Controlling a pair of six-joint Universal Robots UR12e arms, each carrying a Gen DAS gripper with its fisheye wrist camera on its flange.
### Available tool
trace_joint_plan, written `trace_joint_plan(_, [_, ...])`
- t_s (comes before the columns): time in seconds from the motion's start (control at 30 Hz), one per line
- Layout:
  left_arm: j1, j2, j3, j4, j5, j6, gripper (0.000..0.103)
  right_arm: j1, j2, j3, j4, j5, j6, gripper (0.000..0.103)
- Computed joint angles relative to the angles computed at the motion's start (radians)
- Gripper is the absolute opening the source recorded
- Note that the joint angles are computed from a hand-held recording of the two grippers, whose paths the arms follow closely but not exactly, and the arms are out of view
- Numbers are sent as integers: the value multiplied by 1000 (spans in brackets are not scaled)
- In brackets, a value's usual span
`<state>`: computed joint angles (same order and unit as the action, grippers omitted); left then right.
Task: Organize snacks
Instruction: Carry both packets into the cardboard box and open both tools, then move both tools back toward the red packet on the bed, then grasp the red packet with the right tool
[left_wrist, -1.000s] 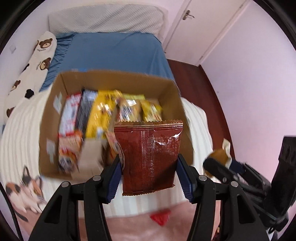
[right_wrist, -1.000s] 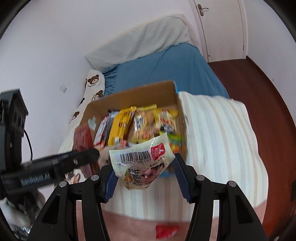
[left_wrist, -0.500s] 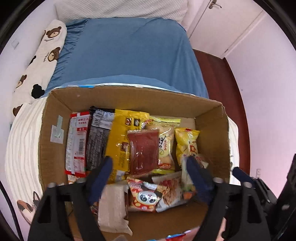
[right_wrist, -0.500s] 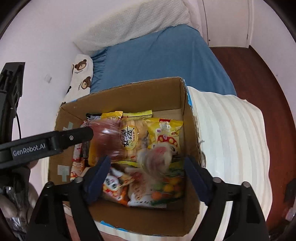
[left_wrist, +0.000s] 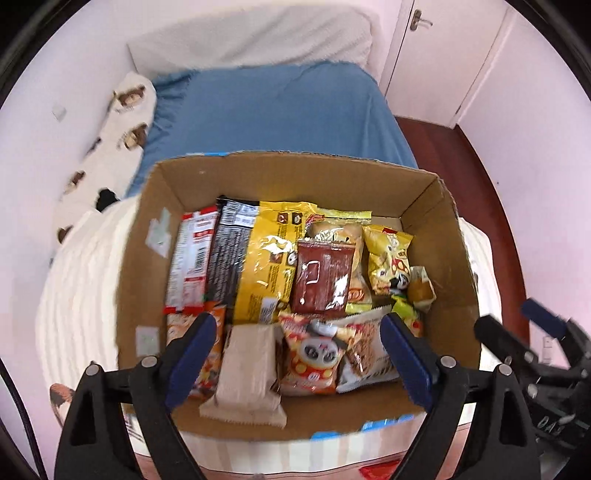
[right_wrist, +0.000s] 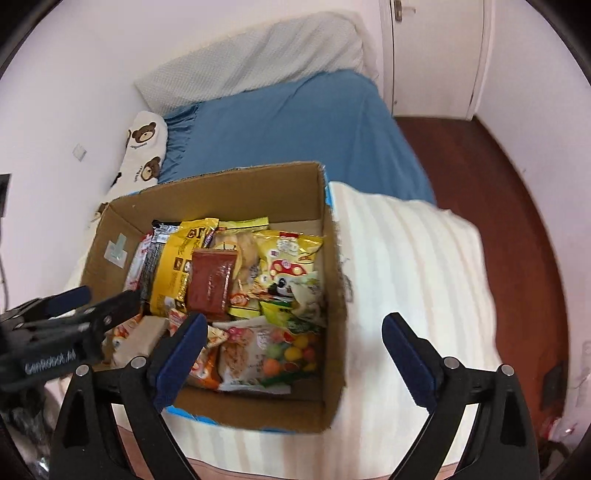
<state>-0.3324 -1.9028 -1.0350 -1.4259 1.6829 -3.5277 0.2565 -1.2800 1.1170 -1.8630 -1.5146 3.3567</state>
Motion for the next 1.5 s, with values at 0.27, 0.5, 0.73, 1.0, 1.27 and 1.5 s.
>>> trace_joint_plan(0.27, [-39,108,-146,135,90,-36,91,32,-88,90,-78,-108,-29,98])
trace_joint_plan(0.5, [-69,157,-196,199,152,-41,91,40,-150,144,-117,-95,-6,98])
trace_joint_plan(0.73, [-95,203,-250,214,170,-48,91,27,-219,231,-114,-9,56,98])
trace_joint_plan(1.0, [-113,248,-374,111,89,-83,91,-4,-273,377,32,144,131,98])
trace_joint_plan(1.27, [-108,256,-464,37,4,-103,91,-37,-295,505,102,294,210,95])
trace_joint_plan(1.5, [-111,253,-486,22,-5,-114,91,-47,-281,566,113,384,256,60])
